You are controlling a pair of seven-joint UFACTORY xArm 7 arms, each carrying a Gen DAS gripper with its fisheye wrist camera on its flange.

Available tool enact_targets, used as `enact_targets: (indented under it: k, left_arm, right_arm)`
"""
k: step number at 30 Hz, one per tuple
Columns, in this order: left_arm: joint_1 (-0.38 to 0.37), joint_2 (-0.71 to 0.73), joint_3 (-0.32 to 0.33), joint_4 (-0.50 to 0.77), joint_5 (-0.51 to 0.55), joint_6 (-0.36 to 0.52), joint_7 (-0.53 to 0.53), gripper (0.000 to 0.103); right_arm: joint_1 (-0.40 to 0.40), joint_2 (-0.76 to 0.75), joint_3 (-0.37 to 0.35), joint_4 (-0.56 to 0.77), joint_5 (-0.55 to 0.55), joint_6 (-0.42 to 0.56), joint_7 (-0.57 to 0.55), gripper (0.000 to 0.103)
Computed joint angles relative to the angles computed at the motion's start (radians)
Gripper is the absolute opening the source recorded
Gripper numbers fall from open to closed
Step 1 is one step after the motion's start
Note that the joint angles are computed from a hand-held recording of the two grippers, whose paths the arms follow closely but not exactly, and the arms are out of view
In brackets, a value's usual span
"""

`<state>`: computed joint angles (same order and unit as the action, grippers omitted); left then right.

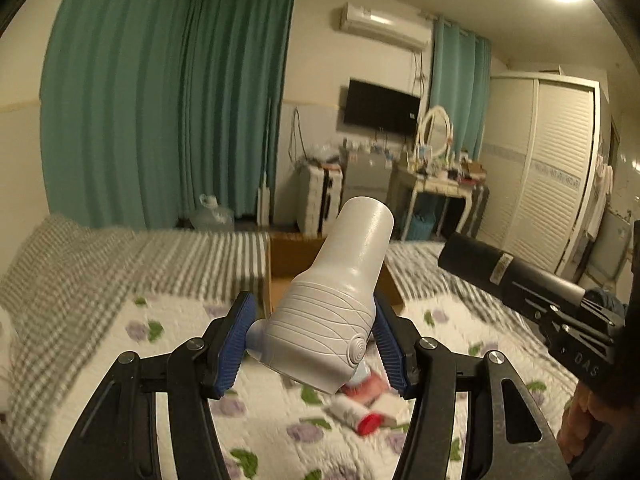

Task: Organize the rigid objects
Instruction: 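Carry the thermos in the right tool into the box while the left tool drops the hair dryer in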

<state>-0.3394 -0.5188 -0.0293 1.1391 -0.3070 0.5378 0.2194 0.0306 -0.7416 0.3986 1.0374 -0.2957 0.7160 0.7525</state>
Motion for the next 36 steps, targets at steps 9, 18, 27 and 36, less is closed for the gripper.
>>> enact_targets:
  k: [9, 18, 27, 36]
  left_arm:
    - [0.017, 0.099, -0.042, 0.131, 0.057, -0.108, -0.023, 0.059]
    - [0.046, 0.249, -0.089, 0.237, 0.133, -0.188, -0.087, 0.059]
    - [0.056, 0.479, -0.108, 0.384, 0.199, -0.177, -0.149, 0.059]
    - [0.030, 0.693, -0.097, 0.518, 0.366, -0.122, -0.255, 0.059]
  right_arm:
    - [-0.052, 0.076, 0.009, 0.127, -0.062, -0.064, -0.046, 0.022]
    - [-0.102, 0.179, 0.010, 0.210, -0.134, -0.131, -0.074, 0.022]
    - [-0.106, 0.345, -0.029, 0.248, -0.218, -0.204, -0.071, 0.022]
    - [-0.020, 0.547, -0.138, 0.267, -0.271, -0.265, -0.067, 0.022]
